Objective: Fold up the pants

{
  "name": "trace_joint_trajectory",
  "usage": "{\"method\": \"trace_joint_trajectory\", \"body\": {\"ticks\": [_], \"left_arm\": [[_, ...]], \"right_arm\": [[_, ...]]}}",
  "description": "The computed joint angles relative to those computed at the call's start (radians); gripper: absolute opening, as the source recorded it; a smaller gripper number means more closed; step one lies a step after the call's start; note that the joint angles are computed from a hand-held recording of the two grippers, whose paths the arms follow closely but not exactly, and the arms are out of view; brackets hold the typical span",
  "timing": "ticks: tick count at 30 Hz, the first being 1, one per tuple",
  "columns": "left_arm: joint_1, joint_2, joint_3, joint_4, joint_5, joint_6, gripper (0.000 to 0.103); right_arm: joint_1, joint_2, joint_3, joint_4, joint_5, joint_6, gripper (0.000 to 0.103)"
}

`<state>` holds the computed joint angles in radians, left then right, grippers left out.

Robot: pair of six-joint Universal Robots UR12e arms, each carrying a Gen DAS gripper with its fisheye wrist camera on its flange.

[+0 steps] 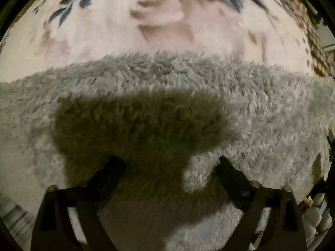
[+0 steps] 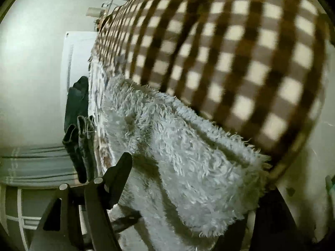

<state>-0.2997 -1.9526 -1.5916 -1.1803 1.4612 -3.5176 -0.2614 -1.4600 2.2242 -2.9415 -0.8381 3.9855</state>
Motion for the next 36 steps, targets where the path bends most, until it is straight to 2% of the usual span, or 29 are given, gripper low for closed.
{"method": "trace_joint_trajectory", "body": {"ticks": [1,3,4,8,11,15,19,21,23,27,31,34,36], "left_arm": [[0.004,0.001,-0.01,0.02,-0.014,-0.005,0.103],[0.005,-0.003,-0.012,0.025,-0.013,-0.015,0.103],[0.006,-0.004,-0.013,0.025,-0.009,-0.02,0.103],[-0.003,-0.017,0.003,0.025,0.004,-0.038,0.103],[-0.002,-0.013,0.008,0.018,-0.005,-0.052,0.103],[0.012,0.038,-0.044,0.108,-0.028,-0.118,0.103],[0.037,0.108,-0.108,0.173,-0.036,-0.164,0.103],[0.06,0.154,-0.146,0.195,-0.04,-0.191,0.103],[0.083,0.198,-0.181,0.212,-0.03,-0.211,0.103],[0.163,0.301,-0.272,0.235,-0.01,-0.248,0.103],[0.254,0.399,-0.362,0.247,0.025,-0.289,0.103],[0.326,0.459,-0.409,0.233,0.057,-0.286,0.103],[0.366,0.49,-0.438,0.221,0.088,-0.279,0.103]], "right_arm": [[0.002,0.003,-0.002,-0.009,-0.006,0.003,0.071],[0.01,-0.003,-0.002,0.004,-0.037,-0.002,0.042],[0.018,-0.009,-0.01,0.049,-0.066,-0.019,0.023],[0.042,-0.037,-0.018,0.091,-0.16,-0.029,0.021],[0.078,-0.061,-0.049,0.14,-0.255,-0.043,0.02],[0.144,-0.098,-0.106,0.206,-0.39,-0.101,0.02],[0.225,-0.114,-0.178,0.257,-0.49,-0.174,0.02],[0.266,-0.114,-0.213,0.282,-0.536,-0.224,0.019],[0.328,-0.098,-0.264,0.304,-0.588,-0.289,0.019],[0.459,-0.034,-0.373,0.361,-0.66,-0.404,0.019],[0.583,0.045,-0.454,0.403,-0.681,-0.465,0.019],[0.675,0.108,-0.511,0.424,-0.712,-0.495,0.019],[0.72,0.144,-0.537,0.43,-0.712,-0.514,0.019]]}}
